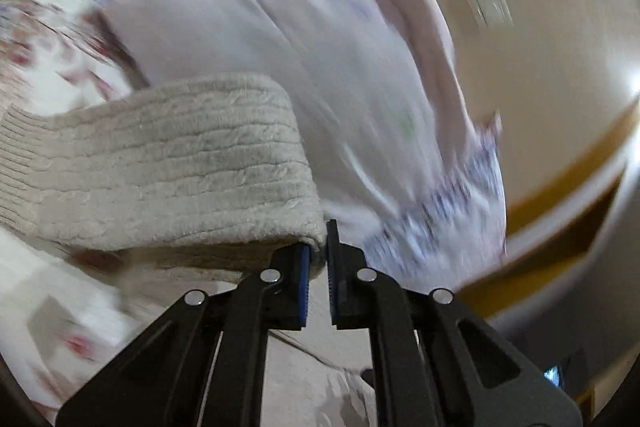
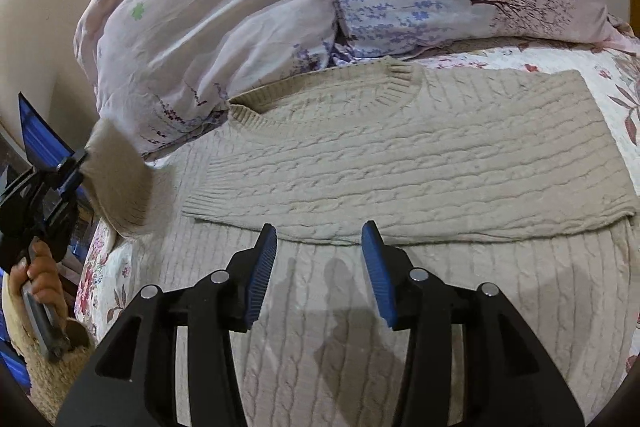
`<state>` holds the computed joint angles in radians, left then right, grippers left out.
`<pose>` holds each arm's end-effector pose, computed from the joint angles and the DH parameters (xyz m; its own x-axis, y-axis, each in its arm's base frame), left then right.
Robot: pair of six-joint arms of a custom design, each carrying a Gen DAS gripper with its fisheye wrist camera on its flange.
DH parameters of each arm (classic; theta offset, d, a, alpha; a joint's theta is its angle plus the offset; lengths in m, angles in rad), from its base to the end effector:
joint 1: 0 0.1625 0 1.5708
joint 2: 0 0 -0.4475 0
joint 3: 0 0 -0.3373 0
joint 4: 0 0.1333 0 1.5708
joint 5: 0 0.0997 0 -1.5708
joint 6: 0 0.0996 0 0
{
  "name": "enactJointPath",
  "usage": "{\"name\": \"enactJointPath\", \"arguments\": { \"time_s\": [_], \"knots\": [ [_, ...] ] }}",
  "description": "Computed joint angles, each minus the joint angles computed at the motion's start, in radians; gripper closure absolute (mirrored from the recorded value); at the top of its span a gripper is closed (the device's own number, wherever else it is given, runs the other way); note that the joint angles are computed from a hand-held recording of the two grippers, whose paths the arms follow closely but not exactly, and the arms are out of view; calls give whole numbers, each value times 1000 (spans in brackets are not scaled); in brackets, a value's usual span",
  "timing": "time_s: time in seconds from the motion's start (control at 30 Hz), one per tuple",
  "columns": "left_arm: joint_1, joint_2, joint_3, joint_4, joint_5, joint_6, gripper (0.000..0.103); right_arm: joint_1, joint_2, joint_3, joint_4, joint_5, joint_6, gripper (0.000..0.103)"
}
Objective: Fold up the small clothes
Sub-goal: 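Fold the held sleeve across the sweater body and open the left tool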
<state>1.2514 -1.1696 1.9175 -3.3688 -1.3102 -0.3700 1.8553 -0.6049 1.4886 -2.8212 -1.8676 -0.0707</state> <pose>-0.0234 -0.5770 0.3837 -0.9772 -0.0858 0.1942 -0.2115 0.4733 -0.8551 0.2991 -0.6515 0.1031 -0.9264 -0.2306 0.2977 -0.3283 0.8819 -0.3384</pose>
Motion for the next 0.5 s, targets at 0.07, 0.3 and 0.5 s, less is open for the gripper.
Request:
{"name": "enactJointPath", "arguments": {
  "time_s": [0.07,0.3,0.5],
  "knots": [
    [-10,60,-15,27,-31,0,96,-5,-6,9,-7,-3,4,57],
    [21,156,-24,153,-79,-130,91,-20,-16,21,-4,-8,18,57],
    [70,110,40,79,-121,-237,69,-16,-6,8,15,28,10,57]
  ]
}}
